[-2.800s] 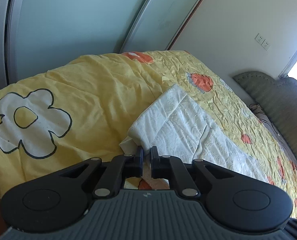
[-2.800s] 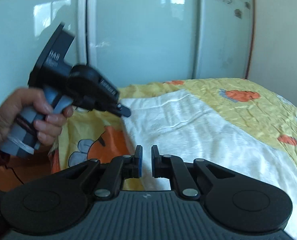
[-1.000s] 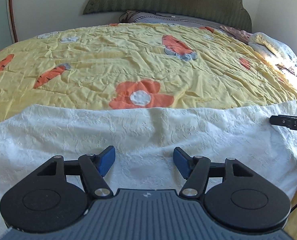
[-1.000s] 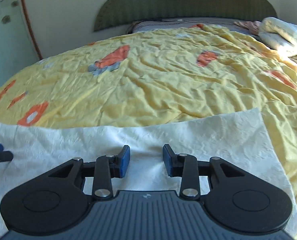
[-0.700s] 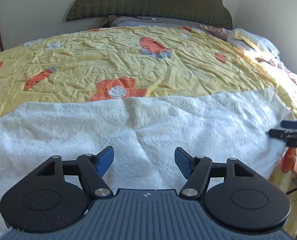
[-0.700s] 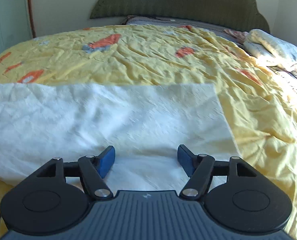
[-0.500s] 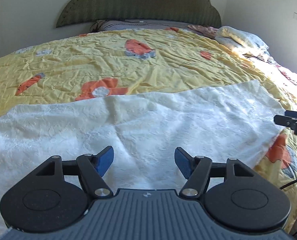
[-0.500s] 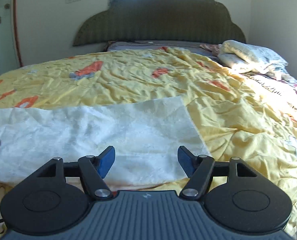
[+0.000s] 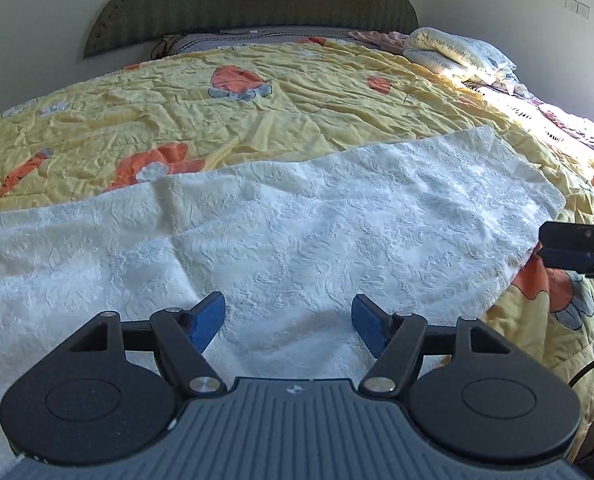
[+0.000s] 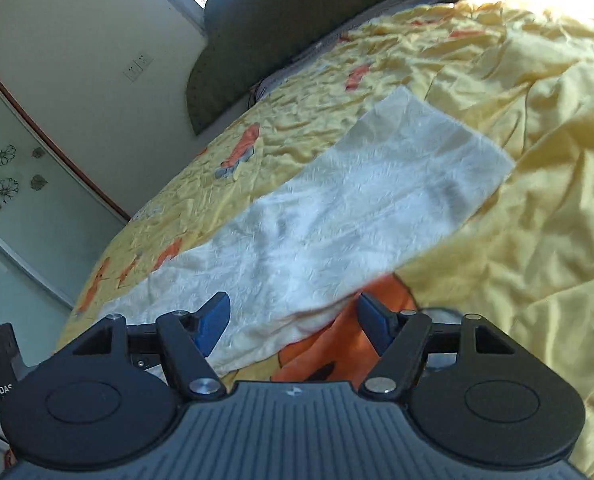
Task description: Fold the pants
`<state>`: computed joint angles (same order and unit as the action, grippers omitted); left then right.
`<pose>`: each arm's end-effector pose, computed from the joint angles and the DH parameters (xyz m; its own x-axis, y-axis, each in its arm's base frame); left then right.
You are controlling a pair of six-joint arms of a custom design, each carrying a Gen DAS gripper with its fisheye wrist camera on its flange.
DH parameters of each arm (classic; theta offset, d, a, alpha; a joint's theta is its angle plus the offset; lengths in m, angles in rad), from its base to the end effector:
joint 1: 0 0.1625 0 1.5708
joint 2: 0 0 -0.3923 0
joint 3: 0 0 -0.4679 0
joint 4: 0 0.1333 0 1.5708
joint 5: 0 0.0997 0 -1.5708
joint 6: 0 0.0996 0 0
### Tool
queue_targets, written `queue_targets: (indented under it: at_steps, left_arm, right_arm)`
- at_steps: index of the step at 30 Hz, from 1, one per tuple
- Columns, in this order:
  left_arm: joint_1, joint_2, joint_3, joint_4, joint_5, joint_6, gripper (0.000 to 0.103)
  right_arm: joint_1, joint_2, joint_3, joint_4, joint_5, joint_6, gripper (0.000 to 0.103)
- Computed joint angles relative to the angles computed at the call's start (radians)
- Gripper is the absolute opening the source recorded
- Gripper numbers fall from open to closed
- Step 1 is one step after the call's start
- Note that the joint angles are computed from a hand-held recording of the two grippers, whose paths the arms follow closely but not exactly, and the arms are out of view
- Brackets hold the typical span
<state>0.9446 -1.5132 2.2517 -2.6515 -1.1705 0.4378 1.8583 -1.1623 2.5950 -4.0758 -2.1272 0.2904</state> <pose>-0.1496 -0.5006 0.1862 -0.5112 0.7165 -0.4747 0.8489 0.5074 -0.1483 0.1744 -0.3053 0.1062 -0.9451 0.3268 -0.0096 0.1409 0.3809 -0.9138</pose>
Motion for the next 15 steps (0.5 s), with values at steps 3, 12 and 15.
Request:
queue_targets:
  at_steps: [3,12,15]
  left_arm:
    - [-0.006,-0.004,0.012,-0.025,0.01,0.031,0.073]
    - [-0.003,0.011,0.013,-0.047,0.014,0.038,0.076]
    - [0.005,0.011,0.0,-0.026,-0.002,0.023,0.077]
  right_arm:
    - [-0.039,0.04,-0.001,-0.055,0.067,0.029,0.07]
    - [-0.213,0.201,-0.029,-0.521,0.219,0.056,0.069]
    - [-0.262,0.21,-0.04,-0.604,0.242,0.09,0.068]
